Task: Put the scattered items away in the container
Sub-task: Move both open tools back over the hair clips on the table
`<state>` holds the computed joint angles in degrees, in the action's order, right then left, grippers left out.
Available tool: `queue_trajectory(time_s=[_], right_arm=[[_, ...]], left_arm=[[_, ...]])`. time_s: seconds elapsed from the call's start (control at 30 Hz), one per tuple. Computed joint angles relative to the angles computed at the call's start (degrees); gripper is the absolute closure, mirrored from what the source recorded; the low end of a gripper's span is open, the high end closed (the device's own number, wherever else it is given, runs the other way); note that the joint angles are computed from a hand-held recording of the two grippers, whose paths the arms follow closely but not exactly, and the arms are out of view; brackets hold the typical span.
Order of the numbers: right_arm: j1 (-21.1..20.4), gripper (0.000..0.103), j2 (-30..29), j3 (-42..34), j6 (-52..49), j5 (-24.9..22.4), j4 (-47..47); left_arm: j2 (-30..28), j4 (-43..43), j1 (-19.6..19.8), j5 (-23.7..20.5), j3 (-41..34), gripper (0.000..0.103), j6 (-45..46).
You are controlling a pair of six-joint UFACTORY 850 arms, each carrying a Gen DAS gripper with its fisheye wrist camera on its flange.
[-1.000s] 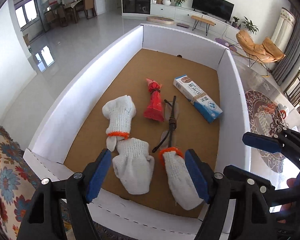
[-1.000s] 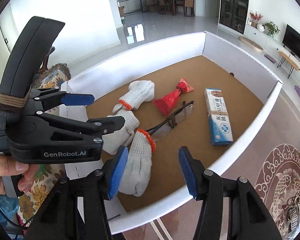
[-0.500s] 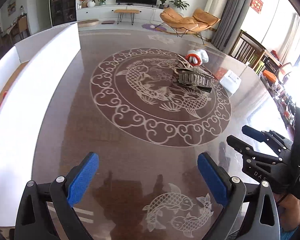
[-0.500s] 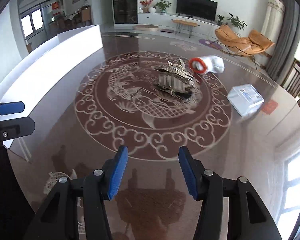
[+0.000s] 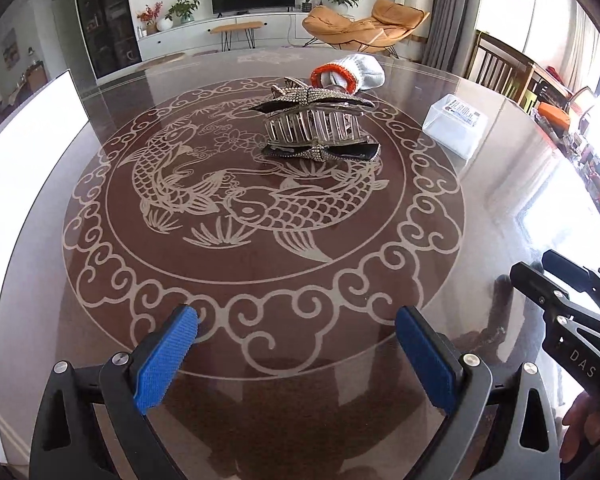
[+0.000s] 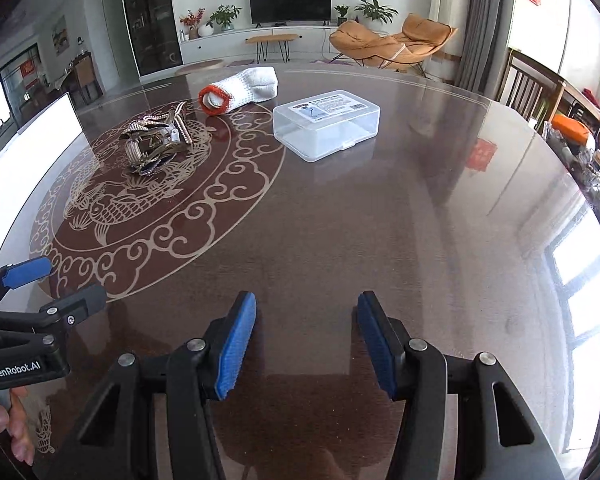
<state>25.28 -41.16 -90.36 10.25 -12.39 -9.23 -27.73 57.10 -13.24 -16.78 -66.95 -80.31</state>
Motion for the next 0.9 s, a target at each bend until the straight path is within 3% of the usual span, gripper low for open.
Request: queue_trajectory(time_s=[0.1,0.23,0.33,0.9], right_arm=[[0.2,0.047,-0.2,0.3,2.8,1.5,-2.5],[0.5,0.044,-0.8,-0.5,7.0,1.2,-5.9],[0.6,0.038,-1.2,-1.0,10.4,0.6,-8.4],[0.7,0.036,-1.2,-1.1,10.4,0.5,-8.1]], left_arm=[[-0.2,7.4,-0.2,-0.3,0.5,0.000,-7.1],[-0.2,9.0,-0.1,-0.2,0.8,0.000,-8.7],[-0.6,9.0,0.1,0.0,0.4,0.000,-8.6],[-1.6,8.0,0.4,0.1,-0.9,0.000,-7.5]])
